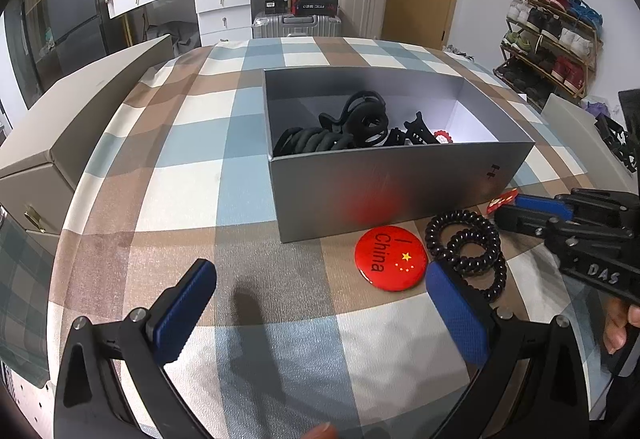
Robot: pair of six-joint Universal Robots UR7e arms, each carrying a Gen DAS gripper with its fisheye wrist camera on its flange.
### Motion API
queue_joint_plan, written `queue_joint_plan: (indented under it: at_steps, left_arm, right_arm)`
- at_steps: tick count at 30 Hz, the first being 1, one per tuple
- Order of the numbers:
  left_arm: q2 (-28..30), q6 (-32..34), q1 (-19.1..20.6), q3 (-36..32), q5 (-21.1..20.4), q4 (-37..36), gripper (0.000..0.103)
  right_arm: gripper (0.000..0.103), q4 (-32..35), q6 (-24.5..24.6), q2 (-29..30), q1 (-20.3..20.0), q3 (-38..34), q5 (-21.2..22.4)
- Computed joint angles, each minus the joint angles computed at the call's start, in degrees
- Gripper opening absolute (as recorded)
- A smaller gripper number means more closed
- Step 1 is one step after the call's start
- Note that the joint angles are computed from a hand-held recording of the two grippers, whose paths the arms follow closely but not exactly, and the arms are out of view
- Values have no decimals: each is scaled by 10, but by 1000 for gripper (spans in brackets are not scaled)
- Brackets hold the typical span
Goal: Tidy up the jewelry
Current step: 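Close the right gripper on the clear ring with the red top, then grasp the red 'China' badge with the left gripper while the right holds the ring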
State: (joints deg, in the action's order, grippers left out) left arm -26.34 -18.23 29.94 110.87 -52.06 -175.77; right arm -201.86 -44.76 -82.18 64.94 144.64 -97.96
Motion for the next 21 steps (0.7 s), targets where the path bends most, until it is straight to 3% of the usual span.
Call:
queue_joint_plan:
  at_steps: [4, 7, 11, 21]
  left_arm:
    - [2, 4, -4, -6, -4, 21, 102]
    - [9, 9, -12, -19, 16, 53, 102]
    - [12, 20, -7, -38, -3, 98, 100]
    - [8, 64, -2, -39, -51, 80, 64]
  right_arm:
    - [18, 9, 5, -21, -6, 5, 16]
    - [18, 14, 7, -33, -11, 7, 27]
    - [19, 17, 11, -41, -17, 9, 35]
    - [19, 14, 10, -48, -23, 13, 45]
